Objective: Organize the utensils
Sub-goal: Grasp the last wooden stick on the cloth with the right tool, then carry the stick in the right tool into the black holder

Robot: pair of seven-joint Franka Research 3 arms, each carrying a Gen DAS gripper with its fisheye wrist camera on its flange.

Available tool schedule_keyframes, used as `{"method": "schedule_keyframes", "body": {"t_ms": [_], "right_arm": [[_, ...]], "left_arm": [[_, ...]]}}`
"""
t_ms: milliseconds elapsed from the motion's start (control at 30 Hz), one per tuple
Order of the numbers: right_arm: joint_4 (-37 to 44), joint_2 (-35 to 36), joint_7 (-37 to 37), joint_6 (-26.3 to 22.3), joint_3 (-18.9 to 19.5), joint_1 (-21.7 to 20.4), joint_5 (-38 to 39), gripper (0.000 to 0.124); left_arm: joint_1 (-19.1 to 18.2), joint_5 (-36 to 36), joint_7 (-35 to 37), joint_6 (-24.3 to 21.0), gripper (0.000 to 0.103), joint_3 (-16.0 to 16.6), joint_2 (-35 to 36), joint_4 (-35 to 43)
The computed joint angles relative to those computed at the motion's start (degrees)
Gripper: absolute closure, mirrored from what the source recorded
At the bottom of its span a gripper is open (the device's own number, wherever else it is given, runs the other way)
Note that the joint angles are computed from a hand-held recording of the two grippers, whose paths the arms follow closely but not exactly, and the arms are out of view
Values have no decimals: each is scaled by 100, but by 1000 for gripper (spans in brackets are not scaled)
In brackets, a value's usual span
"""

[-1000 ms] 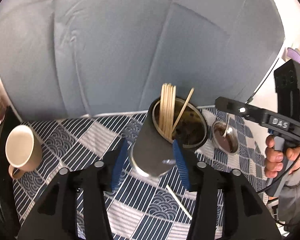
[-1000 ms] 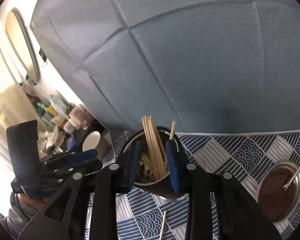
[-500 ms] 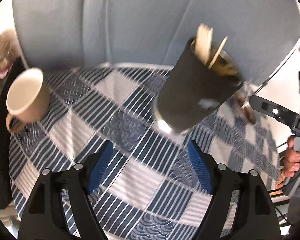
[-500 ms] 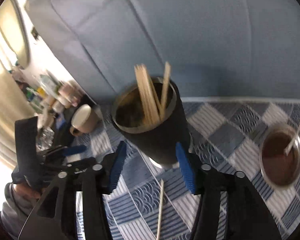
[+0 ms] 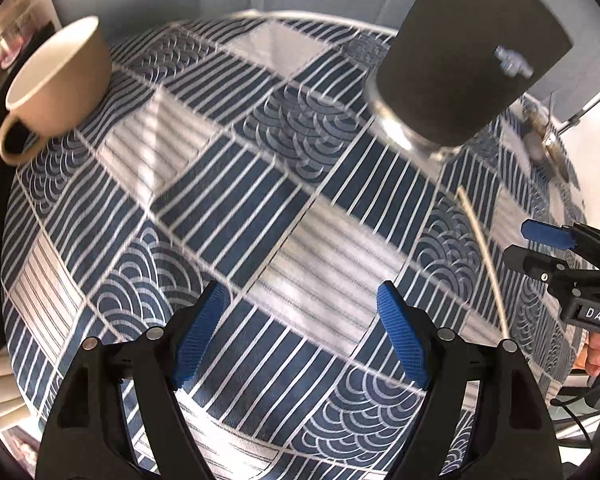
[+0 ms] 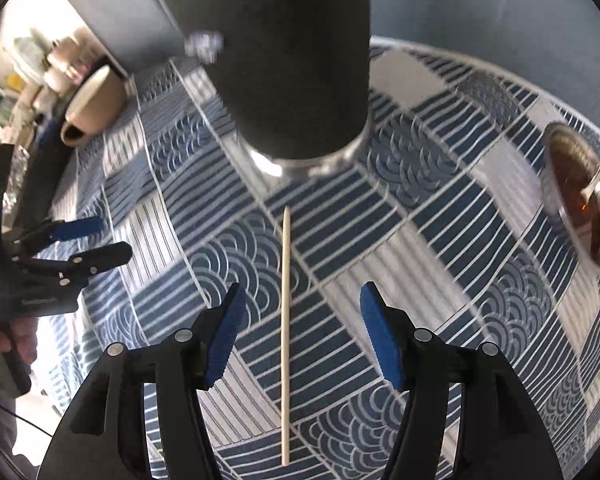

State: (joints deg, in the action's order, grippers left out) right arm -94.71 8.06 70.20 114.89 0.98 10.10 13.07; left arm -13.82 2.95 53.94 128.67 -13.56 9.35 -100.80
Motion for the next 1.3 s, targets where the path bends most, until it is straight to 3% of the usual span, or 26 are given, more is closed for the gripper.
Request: {"method": "schedule_keyframes", "body": {"t_ms": [200,333,367,567,633,733,967,1300], "right_arm": [[-145,9,193,-98,34,152,-457,65],[-269,-60,205,-12,72,268,-819,63],[-327,-94,218,33,88,320,-999,64],[-522,-231,206,158,129,374,-951,81],[-577,-268,254,243,139,392,-942,98],[-592,-283,419,294,109,373,-962,117],[-363,-138,192,3,53,205,-520,119],[255,201,-278,-991,-69,-270,639,119]], "left_arm": [[-69,218,73,-237,19,-15,-35,-25],[-243,754,148,-712,18,-37,152,262],[-293,893,150,-795,14,-41,195,319],[-297,972,16,-525,10,-28,9,-15],[-288,925,49,-582,10,-34,20,14],[-298,881,84,-701,15,-48,89,137],[-349,803,433,-882,40,-91,283,501],[-522,787,601,-1241,60,-118,729,1202]]}}
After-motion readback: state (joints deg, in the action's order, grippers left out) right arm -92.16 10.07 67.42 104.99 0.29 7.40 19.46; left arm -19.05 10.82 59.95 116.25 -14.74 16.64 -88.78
